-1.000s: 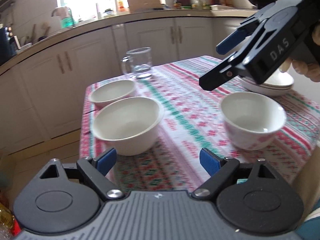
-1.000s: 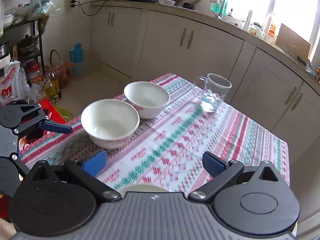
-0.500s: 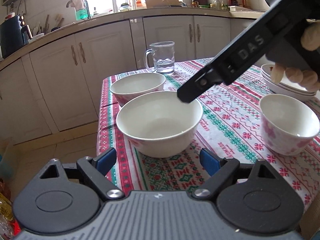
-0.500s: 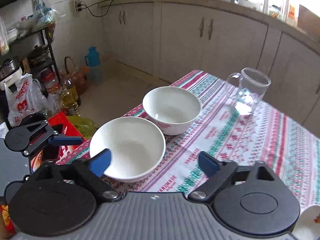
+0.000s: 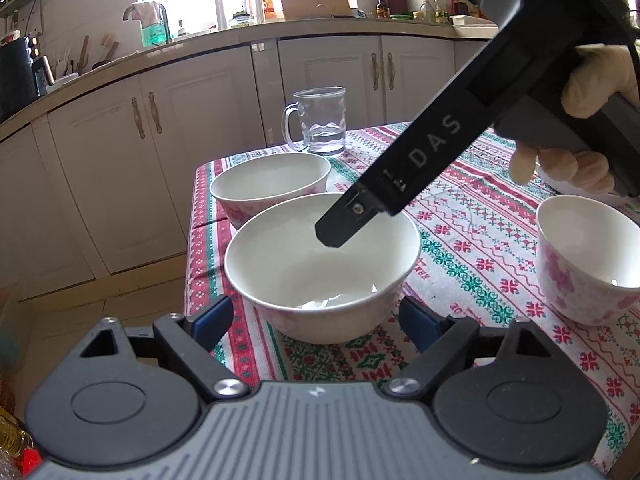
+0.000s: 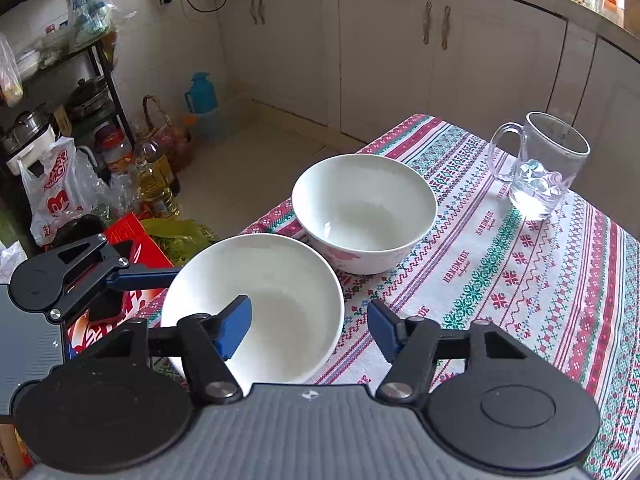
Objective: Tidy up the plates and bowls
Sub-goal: 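Lift and carry the held bowl with the right gripper toward the first bowl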
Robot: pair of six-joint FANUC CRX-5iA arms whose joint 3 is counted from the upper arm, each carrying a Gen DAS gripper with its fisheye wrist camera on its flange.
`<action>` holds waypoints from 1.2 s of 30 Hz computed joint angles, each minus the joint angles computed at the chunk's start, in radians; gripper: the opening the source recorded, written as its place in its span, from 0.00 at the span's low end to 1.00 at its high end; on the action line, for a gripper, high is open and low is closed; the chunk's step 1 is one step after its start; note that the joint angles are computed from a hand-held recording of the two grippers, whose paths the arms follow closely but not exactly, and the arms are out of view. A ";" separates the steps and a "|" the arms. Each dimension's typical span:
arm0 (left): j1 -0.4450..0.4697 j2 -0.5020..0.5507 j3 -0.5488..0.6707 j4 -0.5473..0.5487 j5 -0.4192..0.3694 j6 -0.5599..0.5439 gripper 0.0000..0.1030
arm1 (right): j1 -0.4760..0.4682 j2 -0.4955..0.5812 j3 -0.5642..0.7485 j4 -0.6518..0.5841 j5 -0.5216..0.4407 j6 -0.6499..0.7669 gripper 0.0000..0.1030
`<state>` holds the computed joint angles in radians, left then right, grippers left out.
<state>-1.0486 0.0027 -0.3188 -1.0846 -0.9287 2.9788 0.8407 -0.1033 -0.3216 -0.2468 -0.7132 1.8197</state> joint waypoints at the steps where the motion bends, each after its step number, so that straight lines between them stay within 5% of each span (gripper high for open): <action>1: 0.004 -0.001 -0.001 0.000 0.005 -0.003 0.87 | -0.002 0.004 0.004 -0.004 -0.003 0.004 0.66; 21: 0.014 -0.021 -0.022 -0.024 0.050 0.014 0.86 | -0.024 0.034 0.047 -0.082 -0.048 0.078 0.60; 36: -0.015 -0.025 0.004 -0.005 0.013 -0.029 0.86 | -0.030 0.001 0.031 -0.086 -0.062 0.062 0.61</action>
